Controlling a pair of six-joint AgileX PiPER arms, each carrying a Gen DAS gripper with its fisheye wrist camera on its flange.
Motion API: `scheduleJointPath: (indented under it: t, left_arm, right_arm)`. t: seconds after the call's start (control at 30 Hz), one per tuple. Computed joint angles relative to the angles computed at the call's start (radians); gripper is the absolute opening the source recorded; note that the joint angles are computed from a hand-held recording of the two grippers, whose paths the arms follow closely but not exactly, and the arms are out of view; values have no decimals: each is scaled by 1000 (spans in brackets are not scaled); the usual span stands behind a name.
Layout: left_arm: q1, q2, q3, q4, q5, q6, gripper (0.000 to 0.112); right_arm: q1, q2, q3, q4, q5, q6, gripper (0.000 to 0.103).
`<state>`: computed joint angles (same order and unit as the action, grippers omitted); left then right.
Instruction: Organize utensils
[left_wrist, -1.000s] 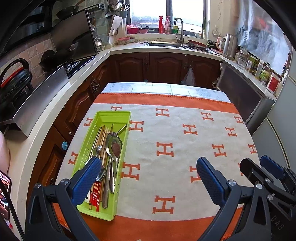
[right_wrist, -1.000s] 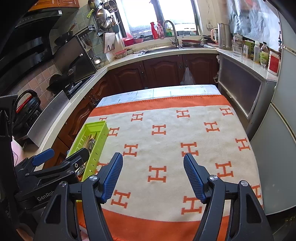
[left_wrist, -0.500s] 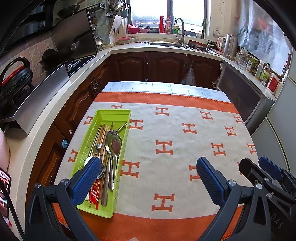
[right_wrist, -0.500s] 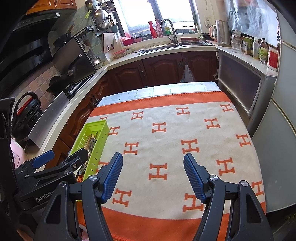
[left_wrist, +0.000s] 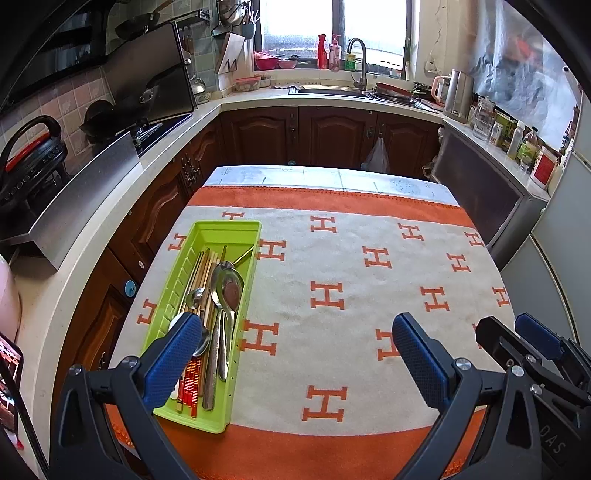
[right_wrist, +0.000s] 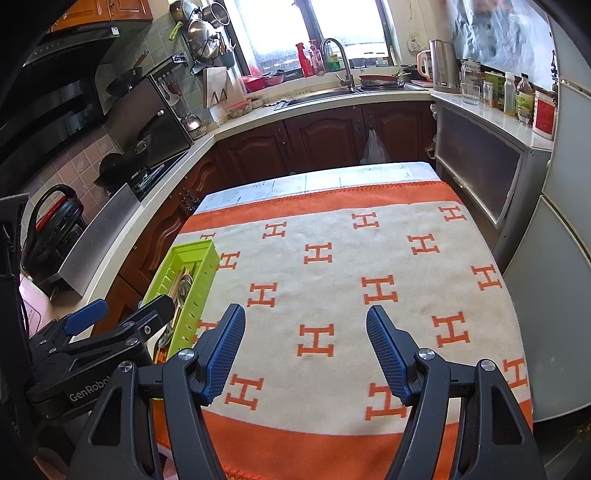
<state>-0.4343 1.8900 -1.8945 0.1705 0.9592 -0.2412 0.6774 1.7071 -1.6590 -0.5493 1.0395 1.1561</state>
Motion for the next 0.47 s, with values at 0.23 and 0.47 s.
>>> scheduleJointPath:
  t: [0.23,0.47]
  left_arm:
    - [-3,-2,1,3,1,-4,102]
    - [-11,-4,-2,13,0,-12,102]
  right_arm:
    - [0,-3,5,0,-3,2,70]
    - [15,-4,9,-21,1,26,70]
